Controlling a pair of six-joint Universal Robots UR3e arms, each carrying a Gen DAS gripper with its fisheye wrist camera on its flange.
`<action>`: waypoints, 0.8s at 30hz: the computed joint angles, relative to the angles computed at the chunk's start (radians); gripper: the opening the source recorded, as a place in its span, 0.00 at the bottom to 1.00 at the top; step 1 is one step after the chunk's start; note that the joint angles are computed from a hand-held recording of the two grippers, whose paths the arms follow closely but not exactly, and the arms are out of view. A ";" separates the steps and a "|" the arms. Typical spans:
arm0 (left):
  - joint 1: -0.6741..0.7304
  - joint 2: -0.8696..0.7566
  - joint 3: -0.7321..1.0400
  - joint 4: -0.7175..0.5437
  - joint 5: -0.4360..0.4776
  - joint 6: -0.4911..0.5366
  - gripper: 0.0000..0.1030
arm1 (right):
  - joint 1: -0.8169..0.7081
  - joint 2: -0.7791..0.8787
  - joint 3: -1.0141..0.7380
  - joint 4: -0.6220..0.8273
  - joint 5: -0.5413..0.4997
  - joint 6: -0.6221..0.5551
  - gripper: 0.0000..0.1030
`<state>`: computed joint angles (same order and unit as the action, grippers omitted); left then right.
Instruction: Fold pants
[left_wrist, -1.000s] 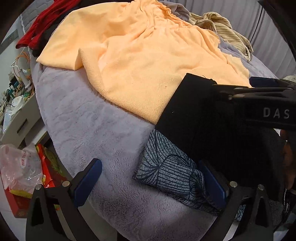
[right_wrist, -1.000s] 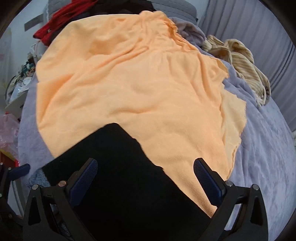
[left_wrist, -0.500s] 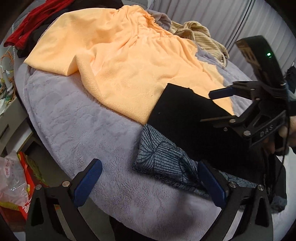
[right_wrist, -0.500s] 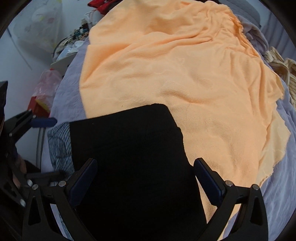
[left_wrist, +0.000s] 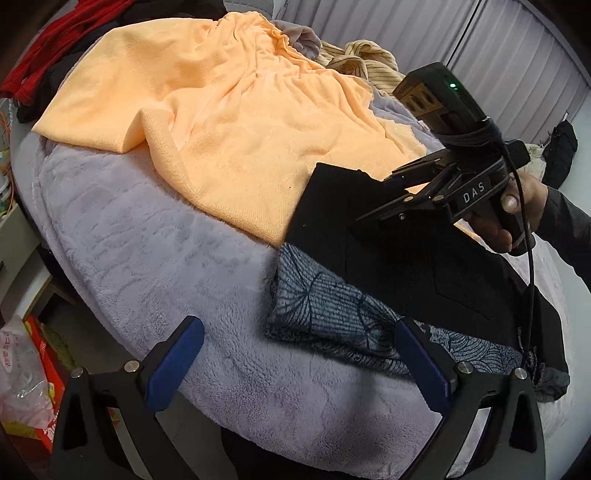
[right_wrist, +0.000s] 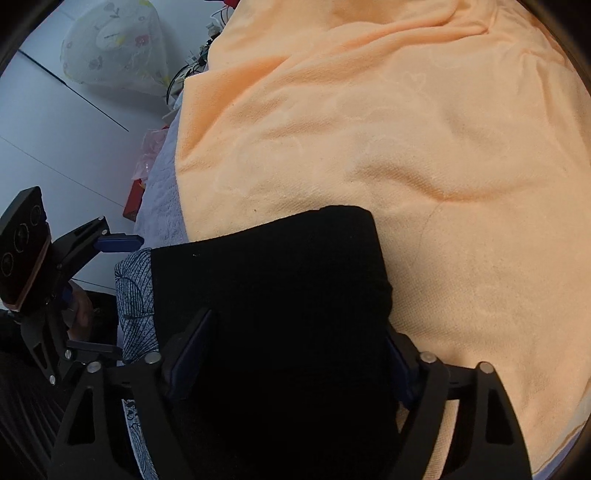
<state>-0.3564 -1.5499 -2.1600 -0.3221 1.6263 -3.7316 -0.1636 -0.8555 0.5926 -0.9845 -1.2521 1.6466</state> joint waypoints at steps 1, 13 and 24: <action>0.017 0.016 -0.017 0.017 -0.029 0.015 1.00 | -0.021 -0.070 0.081 -0.037 0.017 -0.050 0.44; 0.215 -0.029 0.122 -0.008 -0.574 0.492 1.00 | -0.466 -0.505 0.200 0.463 0.214 -0.775 0.19; 0.027 -0.269 0.532 -0.437 -0.305 0.446 0.34 | -0.483 -0.612 0.530 -0.068 0.256 -0.338 0.78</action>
